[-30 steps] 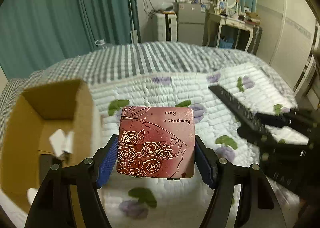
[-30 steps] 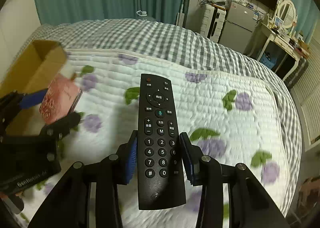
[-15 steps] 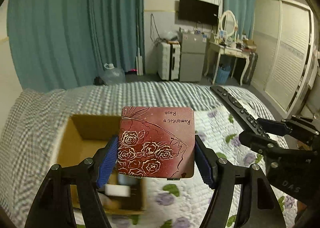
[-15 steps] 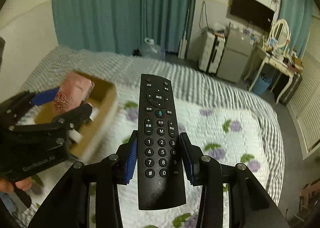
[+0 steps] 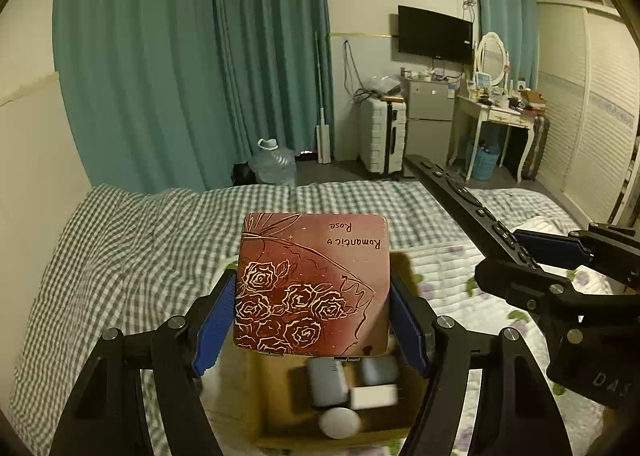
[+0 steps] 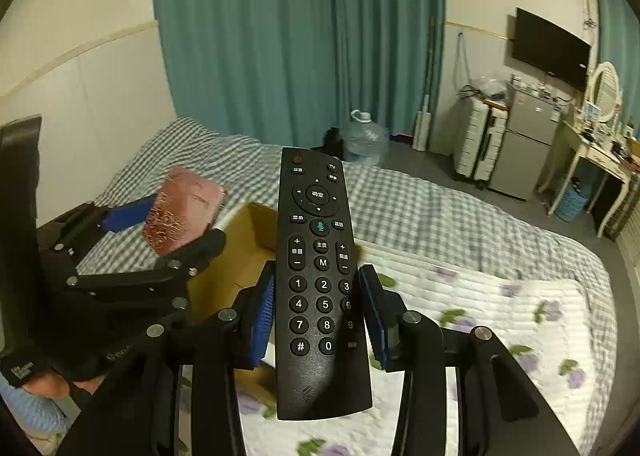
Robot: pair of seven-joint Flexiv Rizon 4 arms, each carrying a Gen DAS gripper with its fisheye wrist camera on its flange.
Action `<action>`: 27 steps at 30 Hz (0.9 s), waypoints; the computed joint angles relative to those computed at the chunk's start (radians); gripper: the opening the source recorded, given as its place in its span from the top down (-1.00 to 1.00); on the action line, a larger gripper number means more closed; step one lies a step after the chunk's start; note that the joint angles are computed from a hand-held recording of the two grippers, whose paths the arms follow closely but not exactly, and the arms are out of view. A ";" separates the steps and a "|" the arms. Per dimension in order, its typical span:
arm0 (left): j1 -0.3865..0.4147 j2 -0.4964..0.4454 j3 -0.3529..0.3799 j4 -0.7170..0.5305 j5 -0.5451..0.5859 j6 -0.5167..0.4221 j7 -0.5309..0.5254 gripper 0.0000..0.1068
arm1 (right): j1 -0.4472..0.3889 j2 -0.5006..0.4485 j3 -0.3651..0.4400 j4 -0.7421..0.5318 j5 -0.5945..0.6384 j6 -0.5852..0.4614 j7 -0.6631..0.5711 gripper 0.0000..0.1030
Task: Organize rigid objects
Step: 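Lower the card case and remote into the box and release them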
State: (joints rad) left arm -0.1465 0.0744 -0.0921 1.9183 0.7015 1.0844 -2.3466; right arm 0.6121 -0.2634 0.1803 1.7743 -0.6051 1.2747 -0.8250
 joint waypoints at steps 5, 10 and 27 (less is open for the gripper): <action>0.023 -0.043 0.035 0.027 -0.032 0.079 0.036 -0.35 | 0.036 -0.076 -0.020 -0.061 -0.007 0.019 0.026 0.24; 0.022 -0.116 0.068 0.026 -0.063 0.133 0.081 -0.35 | 0.050 -0.150 -0.032 -0.118 0.019 0.007 0.026 0.24; -0.034 -0.204 0.149 0.067 -0.188 0.237 0.278 -0.34 | 0.052 -0.300 -0.009 -0.240 0.193 -0.104 -0.026 0.23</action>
